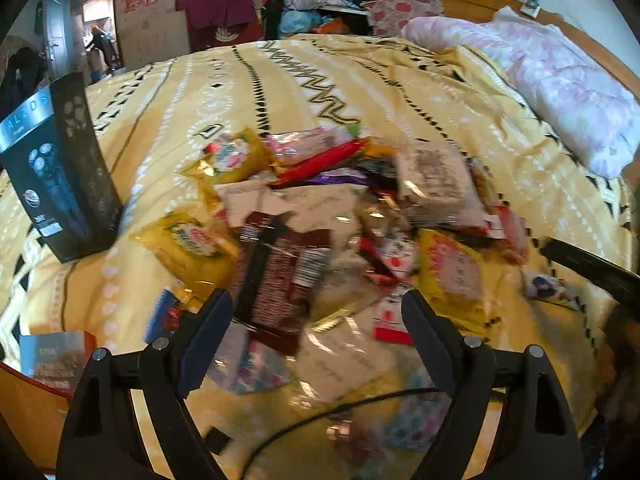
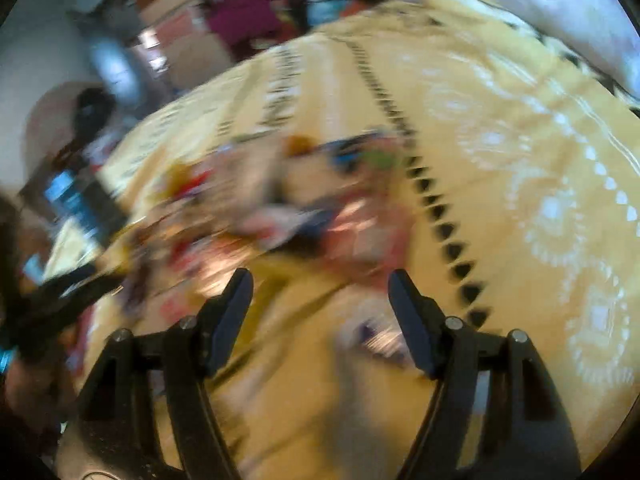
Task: Organize snacks
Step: 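Move both grippers back to the snack pile, then grasp the pink-labelled clear bag with the right gripper while the left grasps the white-bean bag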
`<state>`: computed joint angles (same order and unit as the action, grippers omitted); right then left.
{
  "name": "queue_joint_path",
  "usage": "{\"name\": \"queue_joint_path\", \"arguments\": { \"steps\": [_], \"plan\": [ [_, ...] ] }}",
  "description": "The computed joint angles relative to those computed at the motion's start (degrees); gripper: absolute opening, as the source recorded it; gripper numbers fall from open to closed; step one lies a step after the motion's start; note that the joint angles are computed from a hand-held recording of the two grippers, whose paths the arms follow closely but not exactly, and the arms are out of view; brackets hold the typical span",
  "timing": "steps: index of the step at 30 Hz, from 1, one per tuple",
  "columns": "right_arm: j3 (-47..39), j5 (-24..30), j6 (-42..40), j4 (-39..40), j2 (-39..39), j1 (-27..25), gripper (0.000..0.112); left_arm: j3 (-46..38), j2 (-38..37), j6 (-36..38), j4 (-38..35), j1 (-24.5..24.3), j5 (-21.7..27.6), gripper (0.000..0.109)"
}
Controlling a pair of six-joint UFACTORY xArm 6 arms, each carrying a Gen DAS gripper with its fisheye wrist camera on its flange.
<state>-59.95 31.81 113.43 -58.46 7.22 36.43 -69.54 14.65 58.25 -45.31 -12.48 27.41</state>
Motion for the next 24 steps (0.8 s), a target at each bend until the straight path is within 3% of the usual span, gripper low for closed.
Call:
{"name": "queue_joint_path", "arguments": {
  "steps": [5, 7, 13, 18, 21, 24],
  "plan": [
    [-1.1, -10.1, -6.0, 7.5, 6.6, -7.1, 0.072, -0.5, -0.3, -1.3, 0.1, -1.4, 2.0, 0.088],
    [-1.6, -9.2, -4.8, 6.1, 7.2, -7.0, 0.072, -1.1, -0.1, -1.7, 0.0, -1.9, 2.5, 0.088],
    [2.1, -8.5, 3.3, -1.0, 3.5, -6.2, 0.048, -7.0, 3.5, -5.3, 0.6, -4.7, 4.6, 0.088],
    [5.9, -4.7, 14.1, -9.5, -1.9, -1.9, 0.047, -18.3, 11.4, -11.0, 4.5, -8.3, 7.5, 0.089],
    [7.2, -4.9, 17.6, -11.7, -2.8, -0.5, 0.047, -25.4, 17.3, -19.4, 12.7, -10.8, 7.1, 0.090],
    [7.3, -6.3, 18.8, -13.3, -2.7, -0.6, 0.047, -28.7, 20.6, -23.2, 16.1, -12.0, 6.4, 0.090]
  ]
}}
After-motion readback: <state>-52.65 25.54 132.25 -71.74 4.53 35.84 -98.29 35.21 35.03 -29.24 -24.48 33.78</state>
